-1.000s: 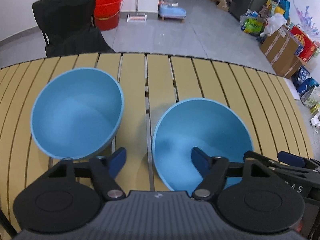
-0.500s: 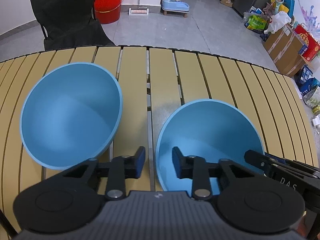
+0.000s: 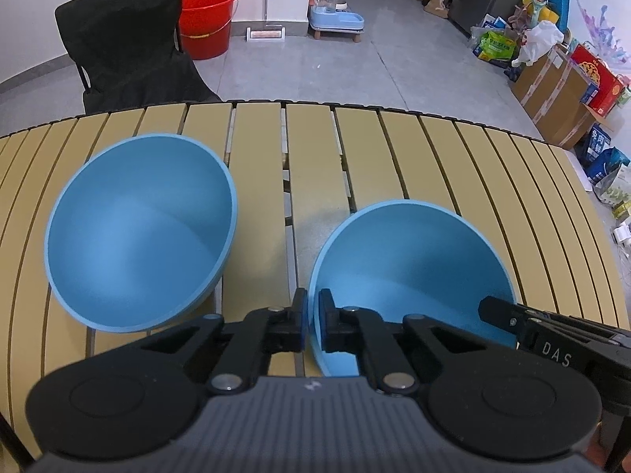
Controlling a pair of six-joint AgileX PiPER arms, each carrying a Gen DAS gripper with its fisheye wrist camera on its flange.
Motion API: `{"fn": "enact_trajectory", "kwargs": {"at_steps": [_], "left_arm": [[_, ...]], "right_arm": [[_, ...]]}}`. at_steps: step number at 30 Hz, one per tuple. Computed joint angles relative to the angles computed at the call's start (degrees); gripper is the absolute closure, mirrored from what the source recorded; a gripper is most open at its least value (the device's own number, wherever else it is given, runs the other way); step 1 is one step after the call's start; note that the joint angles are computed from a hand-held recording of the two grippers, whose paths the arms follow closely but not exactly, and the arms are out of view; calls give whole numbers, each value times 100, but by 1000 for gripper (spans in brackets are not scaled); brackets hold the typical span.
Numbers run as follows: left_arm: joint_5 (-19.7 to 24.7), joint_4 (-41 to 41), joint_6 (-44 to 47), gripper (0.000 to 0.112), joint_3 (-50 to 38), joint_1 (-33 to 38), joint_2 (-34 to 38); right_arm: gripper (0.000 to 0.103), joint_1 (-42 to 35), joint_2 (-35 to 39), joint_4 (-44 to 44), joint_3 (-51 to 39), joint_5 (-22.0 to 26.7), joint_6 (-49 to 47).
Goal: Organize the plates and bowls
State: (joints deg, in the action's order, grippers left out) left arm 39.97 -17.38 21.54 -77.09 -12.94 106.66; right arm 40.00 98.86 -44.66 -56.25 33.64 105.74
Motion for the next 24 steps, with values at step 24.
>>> {"fn": "enact_trajectory", "kwargs": {"at_steps": [24], "left_arm": [[240, -454, 709, 105, 808, 504, -1225]], "right_arm": [[97, 862, -458, 26, -331, 1209, 175]]}}
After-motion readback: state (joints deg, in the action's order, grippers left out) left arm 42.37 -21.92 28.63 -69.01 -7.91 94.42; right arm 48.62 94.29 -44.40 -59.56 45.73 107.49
